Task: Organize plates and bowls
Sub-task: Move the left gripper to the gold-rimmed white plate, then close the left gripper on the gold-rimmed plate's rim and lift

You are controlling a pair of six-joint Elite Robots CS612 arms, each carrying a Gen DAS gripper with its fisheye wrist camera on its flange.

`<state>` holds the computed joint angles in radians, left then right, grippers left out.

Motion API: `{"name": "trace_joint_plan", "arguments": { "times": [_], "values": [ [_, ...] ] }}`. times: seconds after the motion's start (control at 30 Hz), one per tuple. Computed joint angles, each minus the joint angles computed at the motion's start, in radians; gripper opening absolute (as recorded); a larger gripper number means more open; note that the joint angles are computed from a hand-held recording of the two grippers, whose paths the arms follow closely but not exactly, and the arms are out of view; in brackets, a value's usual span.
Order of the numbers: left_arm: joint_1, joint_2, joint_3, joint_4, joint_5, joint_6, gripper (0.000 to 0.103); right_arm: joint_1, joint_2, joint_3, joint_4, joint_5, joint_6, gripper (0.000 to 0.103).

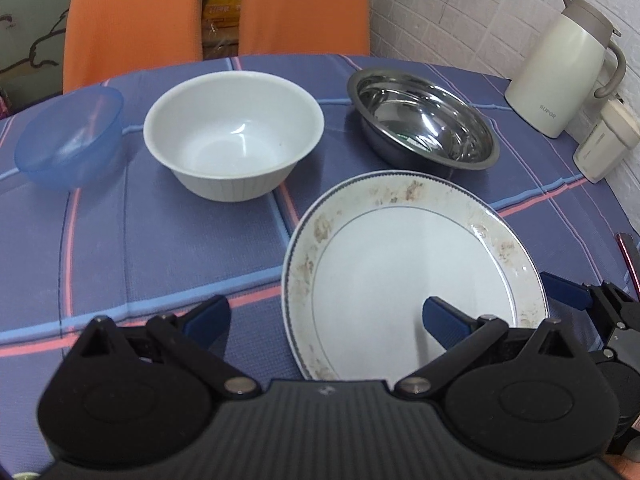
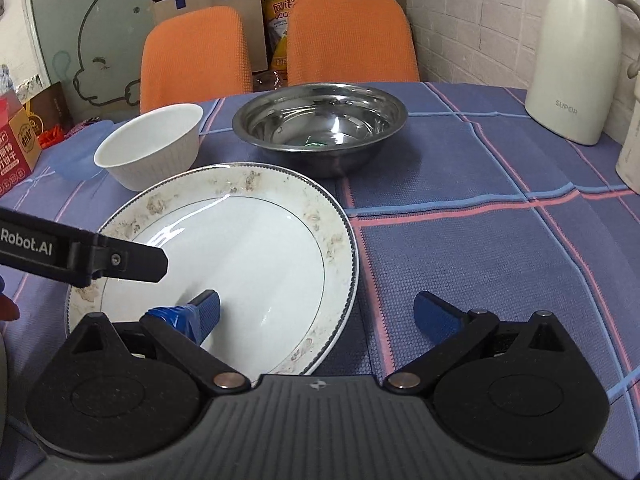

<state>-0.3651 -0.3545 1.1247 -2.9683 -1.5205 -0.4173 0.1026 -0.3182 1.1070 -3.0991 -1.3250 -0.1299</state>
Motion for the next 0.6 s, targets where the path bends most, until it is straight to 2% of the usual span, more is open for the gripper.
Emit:
{"name": "trace_joint_plan", "arguments": {
  "times": [0.13,0.27,0.37,0.43,0.47,0.53,0.6],
  "values": [
    [-0.006,0.004,0.000,-0.016,0.022,0.013,0.102,-0.007,0.007,0.016,-0.068,0.019,0.002,0.091],
    [-0.017,0.007,0.005,-0.029,0.059,0.040,0.101,0.005,0.003,0.010,-0.045,-0.013,0.025,0.091],
    [-0.023,0.009,0.010,-0.047,0.072,0.056,0.101,0.011,0.003,0.011,-0.040,0.024,-0.011,0.092],
    [-0.025,0.004,0.017,-0.058,0.037,0.067,0.095,0.017,0.000,0.018,-0.038,0.049,-0.036,0.092],
    [-0.028,0.000,0.019,-0.043,0.050,0.058,0.094,0.022,-0.003,0.023,-0.042,0.033,-0.030,0.092],
    [-0.019,-0.003,0.025,-0.056,0.013,0.039,0.092,0.028,-0.010,0.029,-0.028,0.034,-0.031,0.092],
    [-0.012,-0.010,0.038,-0.071,-0.011,0.023,0.080,0.030,-0.020,0.040,-0.015,0.038,-0.033,0.092]
  ]
}}
